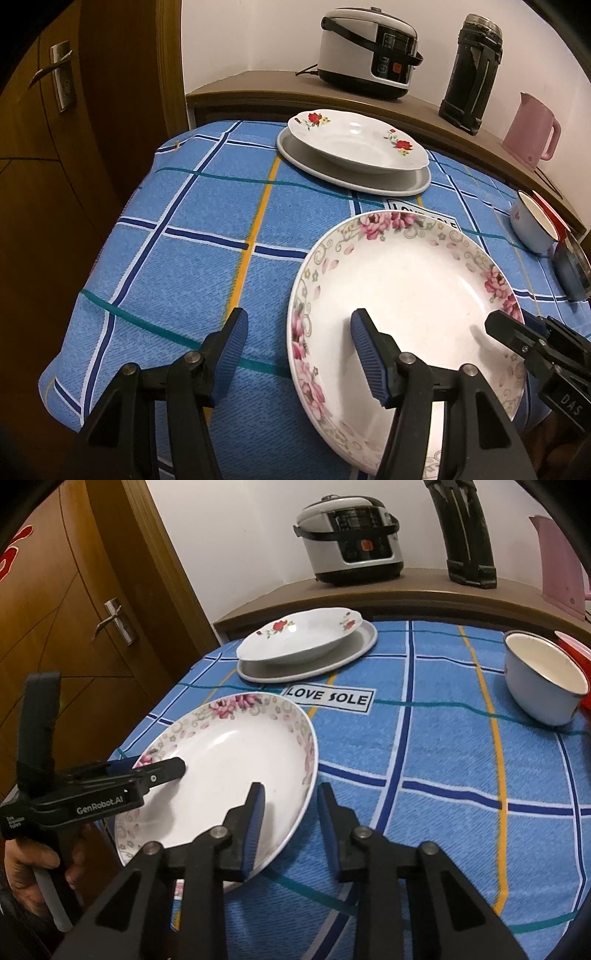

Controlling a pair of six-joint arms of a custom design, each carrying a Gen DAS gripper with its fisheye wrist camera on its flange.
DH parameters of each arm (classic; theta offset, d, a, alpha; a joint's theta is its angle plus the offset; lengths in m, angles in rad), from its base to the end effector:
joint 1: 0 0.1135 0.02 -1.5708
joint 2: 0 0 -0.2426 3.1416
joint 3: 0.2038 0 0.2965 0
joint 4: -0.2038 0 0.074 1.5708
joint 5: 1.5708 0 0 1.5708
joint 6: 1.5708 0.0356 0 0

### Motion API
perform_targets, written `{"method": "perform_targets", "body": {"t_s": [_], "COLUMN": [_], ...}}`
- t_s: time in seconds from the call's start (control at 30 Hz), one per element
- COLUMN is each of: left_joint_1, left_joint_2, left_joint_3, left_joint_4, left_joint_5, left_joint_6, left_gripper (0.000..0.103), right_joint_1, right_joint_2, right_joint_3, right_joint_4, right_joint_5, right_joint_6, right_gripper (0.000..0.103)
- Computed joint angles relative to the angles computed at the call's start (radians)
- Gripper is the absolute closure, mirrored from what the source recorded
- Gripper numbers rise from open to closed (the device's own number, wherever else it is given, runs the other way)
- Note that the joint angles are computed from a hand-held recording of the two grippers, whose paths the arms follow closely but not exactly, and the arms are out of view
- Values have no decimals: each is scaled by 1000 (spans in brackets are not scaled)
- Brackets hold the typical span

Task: Organize plates and bowls
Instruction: 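Carry the pink-floral-rim plate with the left tool toward the stack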

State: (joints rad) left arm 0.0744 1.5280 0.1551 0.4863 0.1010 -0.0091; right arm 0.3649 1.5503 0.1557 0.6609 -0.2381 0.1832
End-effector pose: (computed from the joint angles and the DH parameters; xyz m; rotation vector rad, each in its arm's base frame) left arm 0.1944 0.0109 -0.0018 -0.0583 2.4528 -0.0954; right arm 0.1891 0.0812 0.0080 -0.3362 2.3187 0.5511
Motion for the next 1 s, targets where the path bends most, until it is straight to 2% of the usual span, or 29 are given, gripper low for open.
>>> {"method": "perform_targets", "body": {"t_s": [0.07, 0.1, 0.3, 0.43, 0.67, 1.0], "left_joint_1": [4, 3, -20, -28, -44, -31], "left_joint_2": [-3, -4, -1, -6, -8, 7], "left_joint_3": [-2, 0, -3, -3, -6, -23], "left_joint_4": [0, -4, 5, 0, 7, 61], "left_joint_5": [19, 26, 16, 24, 1, 17], "left_joint_6": [2, -1, -13, -19, -47, -40], "left_gripper": [54, 56, 57, 65, 65, 66], "right_joint_1": [-1, -1, 8, 10, 13, 19], "right_joint_2": [2, 3, 21, 27, 26, 66], "right_joint_3": [2, 3, 11, 11, 10, 23], "right_joint_4": [-4, -4, -1, 9, 8, 39], "right_joint_5": [-5, -5, -7, -3, 2, 4], "right_joint_6": [2, 3, 3, -4, -3, 0], "right_gripper": [74, 74, 77, 78, 78, 78]}}
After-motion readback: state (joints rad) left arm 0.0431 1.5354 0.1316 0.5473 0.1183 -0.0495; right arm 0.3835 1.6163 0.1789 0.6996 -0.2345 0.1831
